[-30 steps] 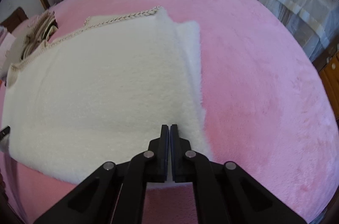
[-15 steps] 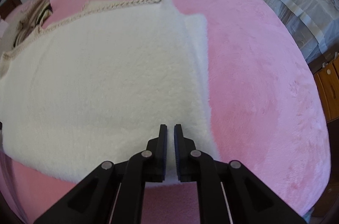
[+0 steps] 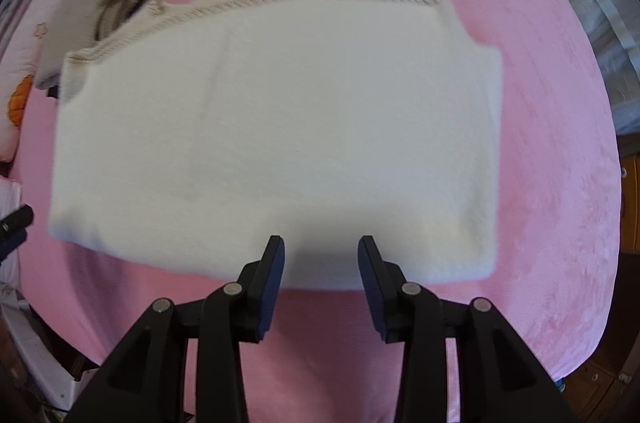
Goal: Fold large clothes
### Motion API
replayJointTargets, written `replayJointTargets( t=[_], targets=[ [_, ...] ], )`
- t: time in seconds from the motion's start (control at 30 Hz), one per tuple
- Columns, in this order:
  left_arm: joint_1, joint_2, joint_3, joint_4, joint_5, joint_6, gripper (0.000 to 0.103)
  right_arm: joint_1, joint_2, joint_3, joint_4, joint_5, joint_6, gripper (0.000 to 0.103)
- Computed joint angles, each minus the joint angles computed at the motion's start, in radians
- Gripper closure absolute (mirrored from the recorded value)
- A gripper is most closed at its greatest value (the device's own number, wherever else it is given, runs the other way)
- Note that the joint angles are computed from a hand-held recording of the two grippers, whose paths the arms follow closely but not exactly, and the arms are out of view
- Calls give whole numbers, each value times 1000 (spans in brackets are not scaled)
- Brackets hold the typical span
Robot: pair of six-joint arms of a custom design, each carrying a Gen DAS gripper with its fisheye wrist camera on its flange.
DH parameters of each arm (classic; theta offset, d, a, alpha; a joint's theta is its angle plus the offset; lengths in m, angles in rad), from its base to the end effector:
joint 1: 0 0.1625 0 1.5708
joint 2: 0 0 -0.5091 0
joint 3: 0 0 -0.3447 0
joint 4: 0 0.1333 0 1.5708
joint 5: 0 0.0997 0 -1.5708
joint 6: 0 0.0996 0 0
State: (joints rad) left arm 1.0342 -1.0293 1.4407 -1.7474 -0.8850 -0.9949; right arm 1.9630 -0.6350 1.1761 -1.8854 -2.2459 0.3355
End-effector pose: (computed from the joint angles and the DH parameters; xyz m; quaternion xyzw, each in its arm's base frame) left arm -0.1673 -0.6654 0.3628 -0.1741 0.9198 -0.1519 0.3172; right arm 0.3657 -0.6982 0.1888 0.0640 -0.9361 0.0175 0.3455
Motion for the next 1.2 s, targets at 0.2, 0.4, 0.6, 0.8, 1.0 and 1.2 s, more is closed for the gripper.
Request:
replayJointTargets(
  t=[0.2, 0.4, 0.6, 0.8, 1.0, 1.2],
  targets=[
    [-5, -57, 109, -178, -85, 23, 18, 48, 55, -80, -75, 6, -64, 45],
    [27, -111, 252, -391, -180, 0, 17, 79, 102, -89, -228, -19, -172, 45],
    [94, -132, 419, -648, -253, 1, 17, 83, 158, -83, -420, -55, -283, 45],
    [166, -107, 591, -1061, -290, 62, 17, 74, 206, -67, -572, -94, -333, 45],
    [201, -51, 656, -1371, -231, 203, 17, 65, 222, -8, -753, -91, -379, 45],
    [225, -1, 619, -1495, -180, 398, 18, 55, 229, 38, -861, -71, -443, 46]
  ],
)
